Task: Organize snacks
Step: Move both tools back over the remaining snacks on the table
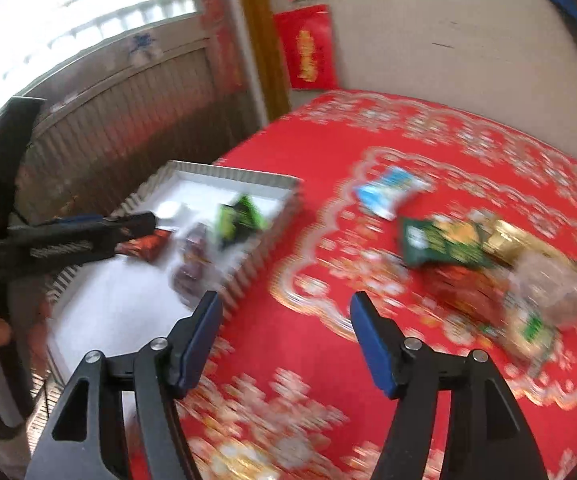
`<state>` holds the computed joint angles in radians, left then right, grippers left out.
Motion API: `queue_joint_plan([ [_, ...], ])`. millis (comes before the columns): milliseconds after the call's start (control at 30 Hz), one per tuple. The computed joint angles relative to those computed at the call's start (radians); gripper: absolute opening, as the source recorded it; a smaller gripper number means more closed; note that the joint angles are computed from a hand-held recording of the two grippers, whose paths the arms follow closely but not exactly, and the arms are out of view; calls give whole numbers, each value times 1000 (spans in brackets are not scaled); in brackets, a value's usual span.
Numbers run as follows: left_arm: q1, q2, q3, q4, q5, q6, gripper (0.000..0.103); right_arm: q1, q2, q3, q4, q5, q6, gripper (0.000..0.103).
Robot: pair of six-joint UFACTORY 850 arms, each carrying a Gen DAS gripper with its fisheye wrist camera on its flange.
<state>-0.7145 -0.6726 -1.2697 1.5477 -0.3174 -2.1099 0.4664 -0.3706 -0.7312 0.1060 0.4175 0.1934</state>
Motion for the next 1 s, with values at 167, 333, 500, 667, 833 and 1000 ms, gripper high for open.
queue_joint_plan([
  [167, -52, -29, -57, -70, 24, 100, 91, -71, 67, 112, 111, 25, -91, 67],
  [333, -104, -79, -135, -246, 55, 294, 91, -157, 124, 205, 94, 44, -33, 67],
  [500, -145, -154, -257, -515, 35, 577, 91, -214, 165, 264, 120, 44, -50, 68],
  [667, -167, -251, -413, -774, -14, 822, 91, -266, 183, 294, 41, 59, 21, 69],
  [833, -171, -366, -593, -961, -61, 919, 91, -302, 191, 301, -40, 52, 51, 69],
  [1000, -183, -486, -793, -1019, -144, 937, 91, -341, 200, 312, -127, 56, 99, 69],
])
